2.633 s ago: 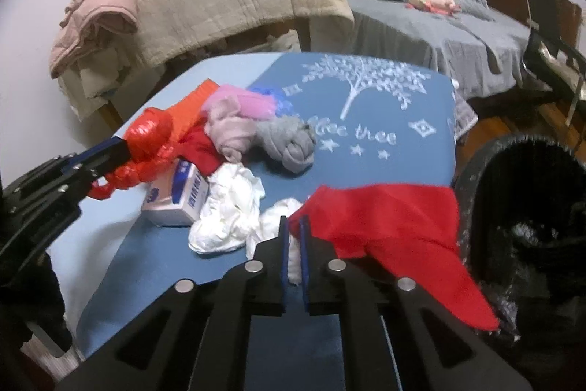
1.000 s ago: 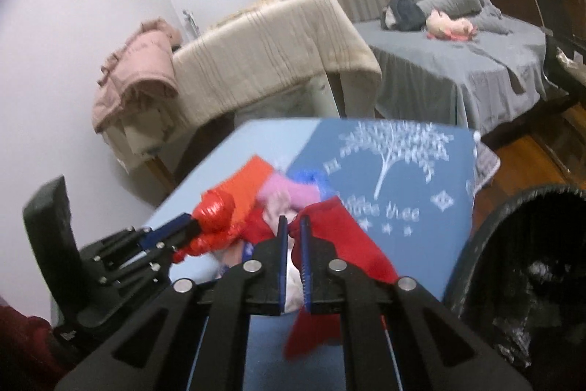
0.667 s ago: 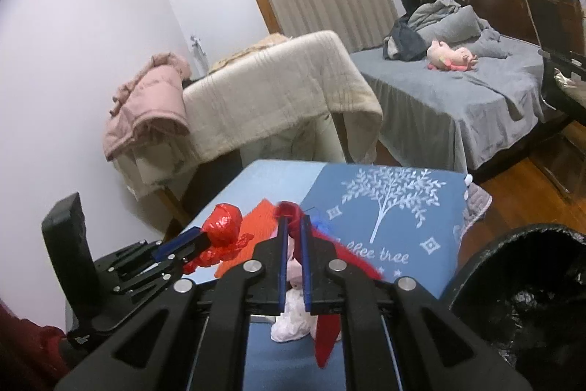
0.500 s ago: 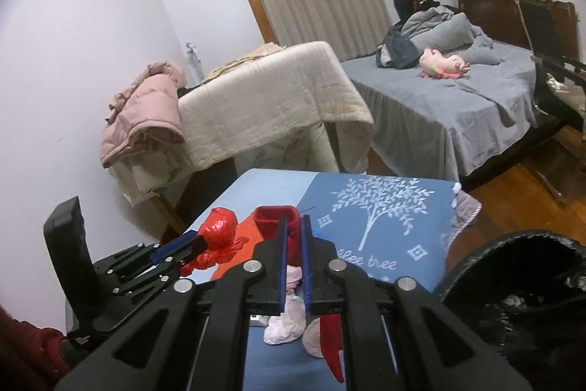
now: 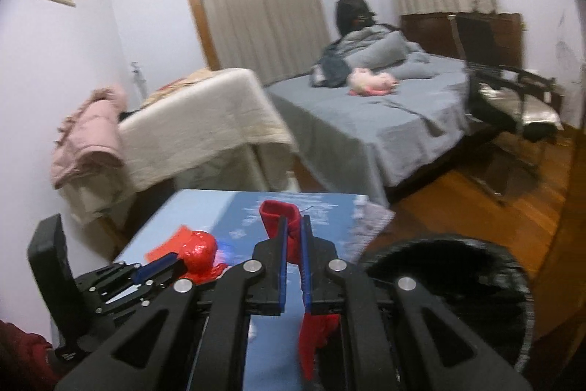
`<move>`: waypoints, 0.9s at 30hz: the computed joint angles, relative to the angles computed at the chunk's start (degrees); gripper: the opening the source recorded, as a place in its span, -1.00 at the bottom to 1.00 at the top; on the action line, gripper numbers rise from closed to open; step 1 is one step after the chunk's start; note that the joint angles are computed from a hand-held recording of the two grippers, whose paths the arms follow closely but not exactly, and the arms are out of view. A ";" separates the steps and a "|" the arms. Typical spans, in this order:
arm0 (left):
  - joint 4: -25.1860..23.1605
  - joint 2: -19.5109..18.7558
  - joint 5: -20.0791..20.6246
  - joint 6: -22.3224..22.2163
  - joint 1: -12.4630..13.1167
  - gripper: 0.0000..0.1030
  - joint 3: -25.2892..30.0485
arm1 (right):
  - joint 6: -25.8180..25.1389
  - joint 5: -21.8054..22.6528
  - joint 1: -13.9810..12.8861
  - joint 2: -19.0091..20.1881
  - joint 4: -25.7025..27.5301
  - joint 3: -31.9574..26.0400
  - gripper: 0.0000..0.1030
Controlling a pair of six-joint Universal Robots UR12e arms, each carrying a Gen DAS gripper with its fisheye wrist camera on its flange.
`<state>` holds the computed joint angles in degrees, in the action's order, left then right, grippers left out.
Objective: Collect trash
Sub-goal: 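Carry both items over the bin and open both grippers to drop them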
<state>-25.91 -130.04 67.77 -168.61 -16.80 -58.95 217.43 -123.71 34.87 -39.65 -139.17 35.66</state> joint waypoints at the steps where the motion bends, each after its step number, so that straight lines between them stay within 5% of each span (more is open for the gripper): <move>1: -0.46 -0.35 -0.67 0.37 -0.43 -0.76 0.43 | 1.08 -0.81 -0.08 -1.27 0.01 2.29 -0.87; 14: -7.70 -5.37 -5.77 4.57 -5.05 -0.76 7.29 | 18.67 -3.63 -1.44 -10.05 8.63 20.40 -0.87; 17: -8.52 -6.12 -6.78 5.13 -5.39 -0.51 8.38 | 21.22 -4.10 -1.38 -10.72 11.67 21.73 -0.79; 19: -9.04 -6.34 -7.05 5.28 -5.49 -0.15 8.72 | 22.73 -4.57 -1.32 -11.03 12.77 22.26 -0.75; 22: -7.20 -5.87 -6.47 4.39 -5.04 0.03 7.60 | 24.41 -5.78 -0.99 -11.14 13.84 22.48 -0.35; 26: -3.15 -4.67 -3.18 3.10 -4.16 0.31 5.06 | 26.03 -9.18 -0.18 -9.64 17.58 19.59 0.64; 27: -2.15 -4.35 -2.33 2.76 -3.84 0.40 4.37 | 26.28 -10.08 0.03 -8.91 18.81 18.20 0.75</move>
<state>-28.06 -134.39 65.43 -165.85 -20.64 -54.58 243.70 -133.80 34.91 -48.55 -120.36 53.87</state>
